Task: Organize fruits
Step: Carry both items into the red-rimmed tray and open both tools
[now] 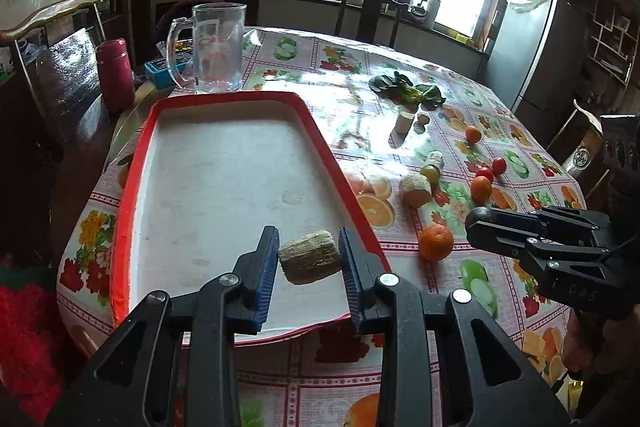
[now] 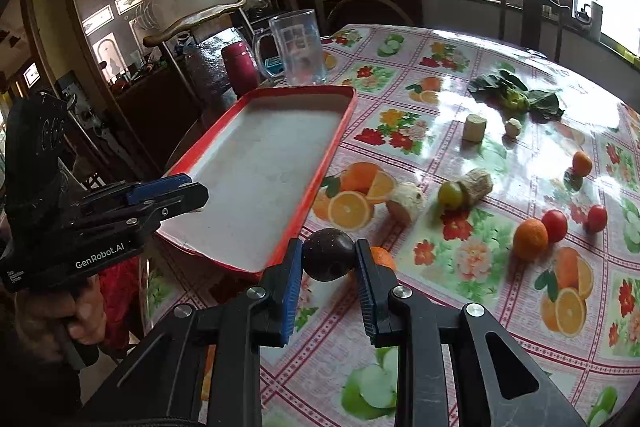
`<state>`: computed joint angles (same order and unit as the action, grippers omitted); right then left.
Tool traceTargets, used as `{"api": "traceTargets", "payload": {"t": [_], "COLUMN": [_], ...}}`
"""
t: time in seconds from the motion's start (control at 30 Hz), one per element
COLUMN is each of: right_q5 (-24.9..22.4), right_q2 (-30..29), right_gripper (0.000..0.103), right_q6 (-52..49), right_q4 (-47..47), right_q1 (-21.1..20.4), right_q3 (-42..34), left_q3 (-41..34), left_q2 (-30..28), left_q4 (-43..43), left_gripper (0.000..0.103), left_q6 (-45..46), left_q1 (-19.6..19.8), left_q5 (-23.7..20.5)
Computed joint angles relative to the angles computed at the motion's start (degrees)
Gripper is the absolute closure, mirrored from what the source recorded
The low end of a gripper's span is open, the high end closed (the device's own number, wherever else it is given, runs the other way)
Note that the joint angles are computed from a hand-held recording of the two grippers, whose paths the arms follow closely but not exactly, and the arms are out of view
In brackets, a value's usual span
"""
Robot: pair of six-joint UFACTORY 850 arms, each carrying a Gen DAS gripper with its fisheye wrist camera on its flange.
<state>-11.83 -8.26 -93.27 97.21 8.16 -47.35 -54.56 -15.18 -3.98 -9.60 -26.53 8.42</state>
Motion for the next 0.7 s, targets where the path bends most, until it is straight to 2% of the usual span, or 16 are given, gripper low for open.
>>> {"api": "traceTargets", "payload": {"t": [0.33, 0.7], "right_q5": [-1.78, -3.15], "right_q2": [-5.57, -11.24], "right_gripper": [0.077, 0.077], "right_q6": [7.63, 17.98], "right_q4": [-7.93, -18.19], "right_q1": [4.07, 6.50], "right_q3": [-5.81, -11.40], "left_q3": [1.82, 2.02], "left_q2": [0.79, -0.16], "left_q4": [-1.44, 2.36], "left_gripper": [0.075, 0.075], "left_q6": [0.63, -3.95], "left_q1": [2.84, 5.13], "left_q5": [0.16, -0.42]}}
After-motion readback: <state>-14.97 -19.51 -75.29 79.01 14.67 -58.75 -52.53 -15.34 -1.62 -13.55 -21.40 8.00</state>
